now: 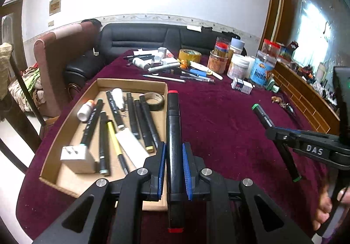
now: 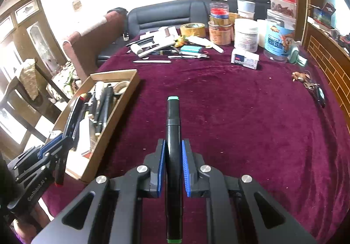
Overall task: Organize rigid objects
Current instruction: 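Lift and carry both markers over the tray with both tools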
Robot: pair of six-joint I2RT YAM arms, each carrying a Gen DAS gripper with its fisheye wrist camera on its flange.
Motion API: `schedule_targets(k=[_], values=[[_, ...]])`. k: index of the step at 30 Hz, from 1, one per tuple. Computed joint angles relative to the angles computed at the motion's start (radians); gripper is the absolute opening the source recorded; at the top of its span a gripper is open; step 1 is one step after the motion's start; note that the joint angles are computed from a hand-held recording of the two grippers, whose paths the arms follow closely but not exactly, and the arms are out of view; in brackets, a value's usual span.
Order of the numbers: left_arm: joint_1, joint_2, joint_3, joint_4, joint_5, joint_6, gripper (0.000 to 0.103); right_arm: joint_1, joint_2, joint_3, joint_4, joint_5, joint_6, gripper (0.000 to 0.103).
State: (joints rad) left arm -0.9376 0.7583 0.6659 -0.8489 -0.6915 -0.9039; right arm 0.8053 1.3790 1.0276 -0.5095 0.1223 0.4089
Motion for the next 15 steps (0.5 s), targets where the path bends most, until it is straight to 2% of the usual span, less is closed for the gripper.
schedule_targets(k=[8, 11, 15], values=[[0.020, -0.193, 0.005, -0.177, -0.015, -0.034, 0.015, 0.060, 0.055, 0.073, -0.004, -0.037, 0.018, 0.014], [0.110, -0.273, -0.001, -0.206, 0.031, 0.015, 0.015, 0.082, 0.094, 0.127, -0.014, -0.048, 0.014, 0.014], [0.303, -0.370, -0.021, -0.214, 0.138, 0.136, 0.015, 0.101, 0.150, 0.197, -0.021, -0.083, 0.011, 0.014]])
